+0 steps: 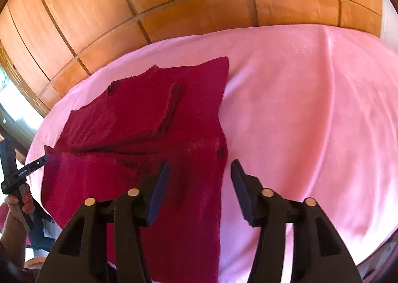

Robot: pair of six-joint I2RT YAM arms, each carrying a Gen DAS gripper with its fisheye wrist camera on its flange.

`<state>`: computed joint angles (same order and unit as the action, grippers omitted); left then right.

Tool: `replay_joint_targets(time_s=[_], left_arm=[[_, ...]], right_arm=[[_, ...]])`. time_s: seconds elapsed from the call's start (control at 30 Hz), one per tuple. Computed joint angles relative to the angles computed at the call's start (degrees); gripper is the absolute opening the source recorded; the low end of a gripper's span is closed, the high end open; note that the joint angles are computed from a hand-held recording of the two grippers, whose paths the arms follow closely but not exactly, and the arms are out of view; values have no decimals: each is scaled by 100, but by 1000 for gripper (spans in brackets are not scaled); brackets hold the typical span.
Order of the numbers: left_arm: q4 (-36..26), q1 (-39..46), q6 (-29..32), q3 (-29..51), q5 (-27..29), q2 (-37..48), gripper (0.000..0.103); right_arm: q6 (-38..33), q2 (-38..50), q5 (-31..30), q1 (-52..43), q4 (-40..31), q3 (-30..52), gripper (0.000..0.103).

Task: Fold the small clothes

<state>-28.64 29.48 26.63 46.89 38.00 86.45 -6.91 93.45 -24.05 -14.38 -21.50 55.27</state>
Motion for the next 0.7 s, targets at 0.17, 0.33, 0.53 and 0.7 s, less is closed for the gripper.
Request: replay_joint_targets(time_s=[0.17, 0.33, 0.53, 0.7], left_arm=[[133, 244, 7, -177, 80, -213, 9], [-456, 811, 299, -234, 764, -898, 9], [-273, 673, -264, 140, 995, -1103, 9], [690, 92, -1181, 681, 469, -488, 9]], right_arm=[[-107, -54, 363, 159, 98, -136, 8], [-86, -870, -43, -28, -108, -347, 7], [384, -700, -320, 55, 52, 447, 7], [928, 470, -18, 365, 374, 1647, 7]])
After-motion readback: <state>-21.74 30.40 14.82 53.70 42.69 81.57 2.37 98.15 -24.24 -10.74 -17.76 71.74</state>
